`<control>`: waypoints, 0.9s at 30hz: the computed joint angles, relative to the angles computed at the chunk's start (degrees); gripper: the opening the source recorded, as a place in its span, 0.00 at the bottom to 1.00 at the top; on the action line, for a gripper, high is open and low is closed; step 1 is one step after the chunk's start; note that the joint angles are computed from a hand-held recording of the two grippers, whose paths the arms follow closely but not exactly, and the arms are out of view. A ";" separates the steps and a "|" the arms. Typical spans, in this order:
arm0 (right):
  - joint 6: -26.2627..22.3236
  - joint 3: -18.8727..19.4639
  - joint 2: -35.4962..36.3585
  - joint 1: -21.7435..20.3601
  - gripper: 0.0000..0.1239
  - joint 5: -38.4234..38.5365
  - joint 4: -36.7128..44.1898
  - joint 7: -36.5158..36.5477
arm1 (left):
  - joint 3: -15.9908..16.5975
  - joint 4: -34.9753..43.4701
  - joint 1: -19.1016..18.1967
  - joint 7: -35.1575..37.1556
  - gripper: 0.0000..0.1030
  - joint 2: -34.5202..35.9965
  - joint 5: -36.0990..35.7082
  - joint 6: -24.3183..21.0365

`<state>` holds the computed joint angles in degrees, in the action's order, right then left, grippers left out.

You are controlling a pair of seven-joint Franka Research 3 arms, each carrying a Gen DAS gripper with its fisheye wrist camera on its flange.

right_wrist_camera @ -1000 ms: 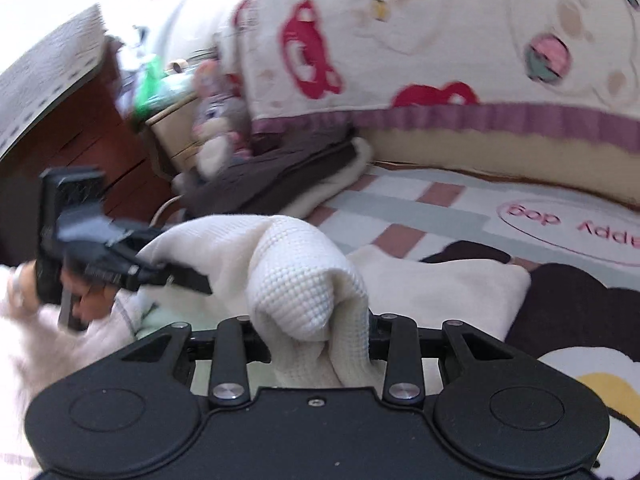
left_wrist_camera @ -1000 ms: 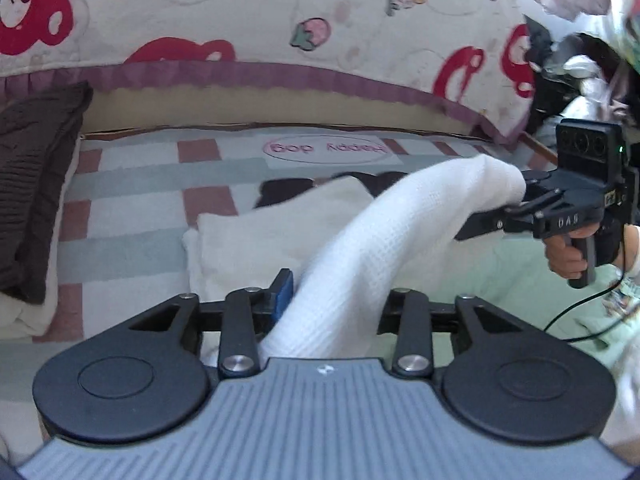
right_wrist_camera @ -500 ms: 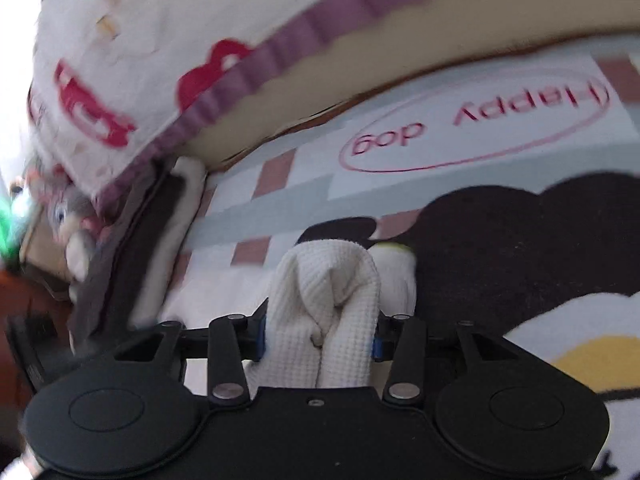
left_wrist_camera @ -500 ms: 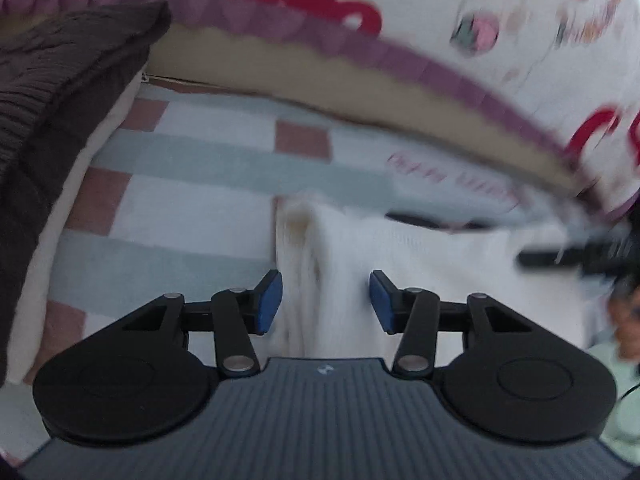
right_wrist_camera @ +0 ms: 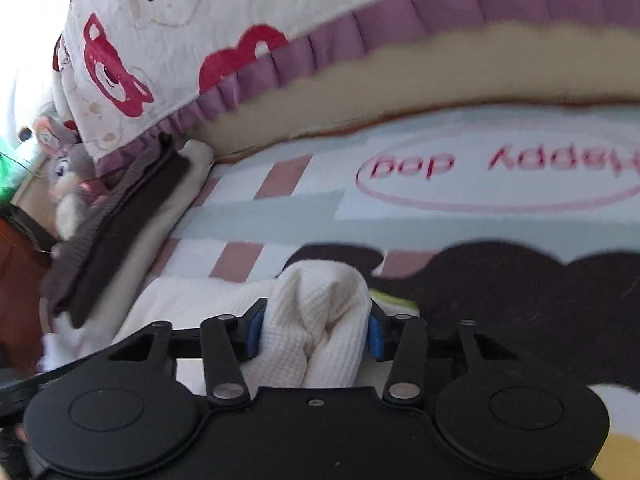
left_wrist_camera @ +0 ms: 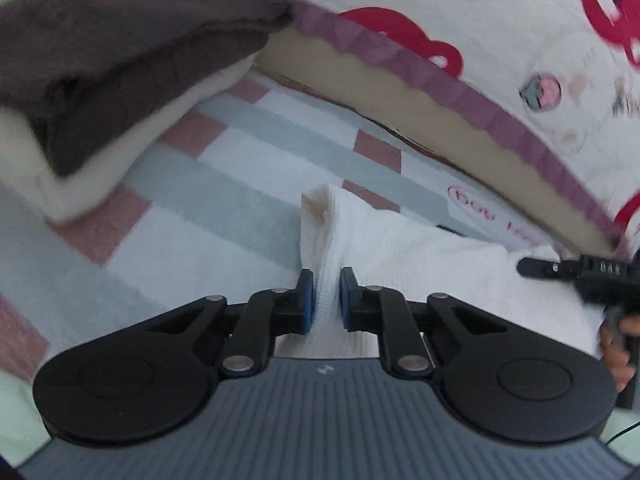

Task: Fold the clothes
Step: 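Pinch the folded shirt edge with the left gripper while the right gripper holds, then open both grippers and release the folded shirt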

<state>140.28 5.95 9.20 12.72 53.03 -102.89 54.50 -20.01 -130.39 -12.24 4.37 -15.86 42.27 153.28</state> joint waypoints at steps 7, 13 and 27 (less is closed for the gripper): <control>24.56 0.93 -7.88 5.29 0.34 -14.27 -9.60 -1.94 | -4.40 3.28 4.11 -14.55 0.15 -0.12 19.62 4.10; 15.88 -0.43 -11.60 7.36 0.30 0.47 -8.62 -27.53 | -3.35 10.44 2.97 -28.51 0.15 8.65 37.37 19.86; 9.73 -2.86 -7.68 2.80 0.41 7.79 -11.60 -10.67 | 1.02 15.27 -9.98 -11.34 0.18 15.60 23.63 12.17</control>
